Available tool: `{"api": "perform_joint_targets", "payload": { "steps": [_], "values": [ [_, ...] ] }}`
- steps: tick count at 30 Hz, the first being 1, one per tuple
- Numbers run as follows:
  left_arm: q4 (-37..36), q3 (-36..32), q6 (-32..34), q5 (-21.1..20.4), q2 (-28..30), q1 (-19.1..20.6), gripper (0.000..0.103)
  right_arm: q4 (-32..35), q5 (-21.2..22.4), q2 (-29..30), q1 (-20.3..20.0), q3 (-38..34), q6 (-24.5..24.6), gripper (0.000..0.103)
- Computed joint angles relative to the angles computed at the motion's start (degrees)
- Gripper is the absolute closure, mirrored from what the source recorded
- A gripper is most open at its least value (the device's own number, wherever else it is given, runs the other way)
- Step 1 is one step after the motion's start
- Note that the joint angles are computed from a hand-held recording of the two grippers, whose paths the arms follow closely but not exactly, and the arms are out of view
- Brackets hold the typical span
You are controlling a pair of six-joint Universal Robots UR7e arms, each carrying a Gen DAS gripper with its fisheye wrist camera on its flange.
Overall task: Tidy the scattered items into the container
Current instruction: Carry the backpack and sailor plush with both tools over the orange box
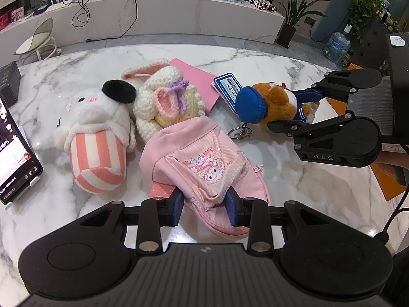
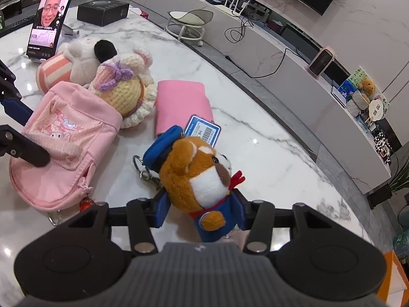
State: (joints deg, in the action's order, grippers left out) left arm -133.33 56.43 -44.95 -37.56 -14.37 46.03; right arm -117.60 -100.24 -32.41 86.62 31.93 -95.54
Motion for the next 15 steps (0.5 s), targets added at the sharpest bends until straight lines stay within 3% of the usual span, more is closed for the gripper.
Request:
{"api": "perform_joint_targets", "payload": {
  "steps": [15],
  "values": [
    [1.59,-1.71,0.11,1.00,0.77,-1.06,0.063,2.46,1.85,-0.03,-0.33,-3.65,2.42,0.050]
  ]
}}
